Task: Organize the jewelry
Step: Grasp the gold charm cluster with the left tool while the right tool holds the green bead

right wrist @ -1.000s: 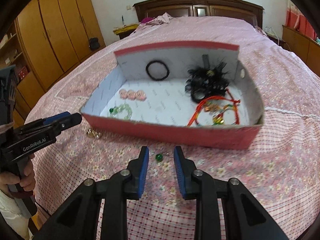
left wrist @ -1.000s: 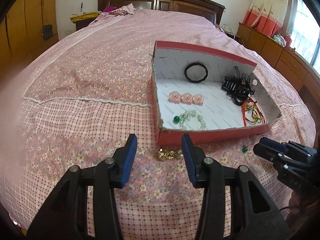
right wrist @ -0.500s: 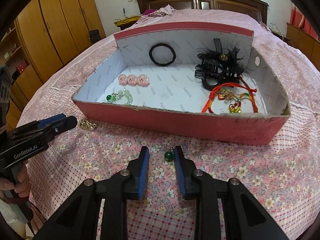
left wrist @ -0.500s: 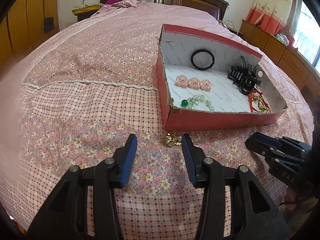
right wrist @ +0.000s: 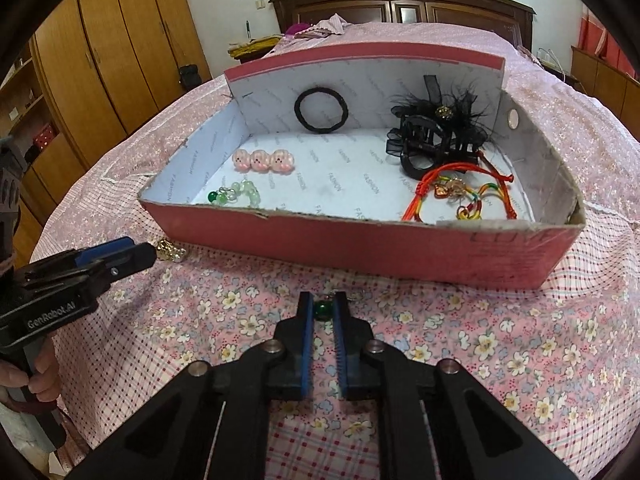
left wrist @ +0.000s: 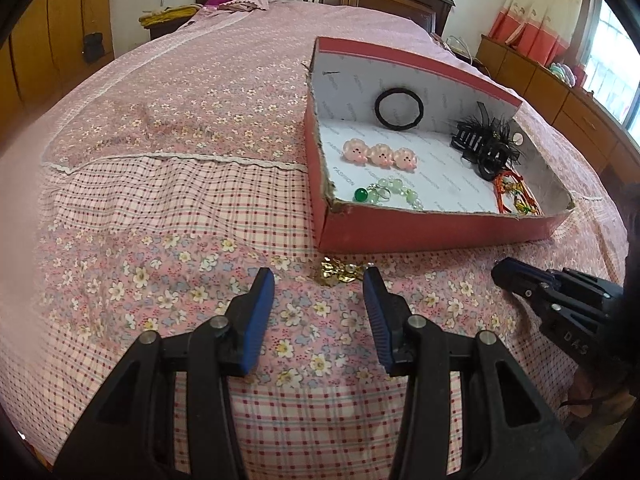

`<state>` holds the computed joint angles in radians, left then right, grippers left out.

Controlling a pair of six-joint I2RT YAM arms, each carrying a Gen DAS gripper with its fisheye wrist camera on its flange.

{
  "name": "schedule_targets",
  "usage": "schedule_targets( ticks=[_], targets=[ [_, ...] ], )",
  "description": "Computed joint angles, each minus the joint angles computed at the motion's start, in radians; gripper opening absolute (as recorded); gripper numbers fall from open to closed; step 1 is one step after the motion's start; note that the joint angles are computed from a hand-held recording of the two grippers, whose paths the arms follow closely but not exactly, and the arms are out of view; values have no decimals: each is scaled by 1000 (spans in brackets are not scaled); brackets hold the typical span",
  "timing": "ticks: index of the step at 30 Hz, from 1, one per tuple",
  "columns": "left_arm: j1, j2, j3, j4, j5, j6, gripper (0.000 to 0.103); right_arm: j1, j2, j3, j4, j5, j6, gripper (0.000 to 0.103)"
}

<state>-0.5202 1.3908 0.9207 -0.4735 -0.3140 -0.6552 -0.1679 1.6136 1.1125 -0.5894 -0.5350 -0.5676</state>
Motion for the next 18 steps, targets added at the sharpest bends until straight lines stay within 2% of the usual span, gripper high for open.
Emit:
schedule_targets(
  ticks=[14, 17, 18],
  targets=[
    [-19, 120, 42, 68, -26, 38, 36, -110, -62, 45, -95, -121, -53, 11],
    [-18, 123, 29, 86, -38, 34, 29, -119, -62, 50, -102, -131, -61, 11],
    [-19, 126, 28, 87, -44, 34, 23, -120, -62, 50, -103, -133, -61, 11]
  ],
)
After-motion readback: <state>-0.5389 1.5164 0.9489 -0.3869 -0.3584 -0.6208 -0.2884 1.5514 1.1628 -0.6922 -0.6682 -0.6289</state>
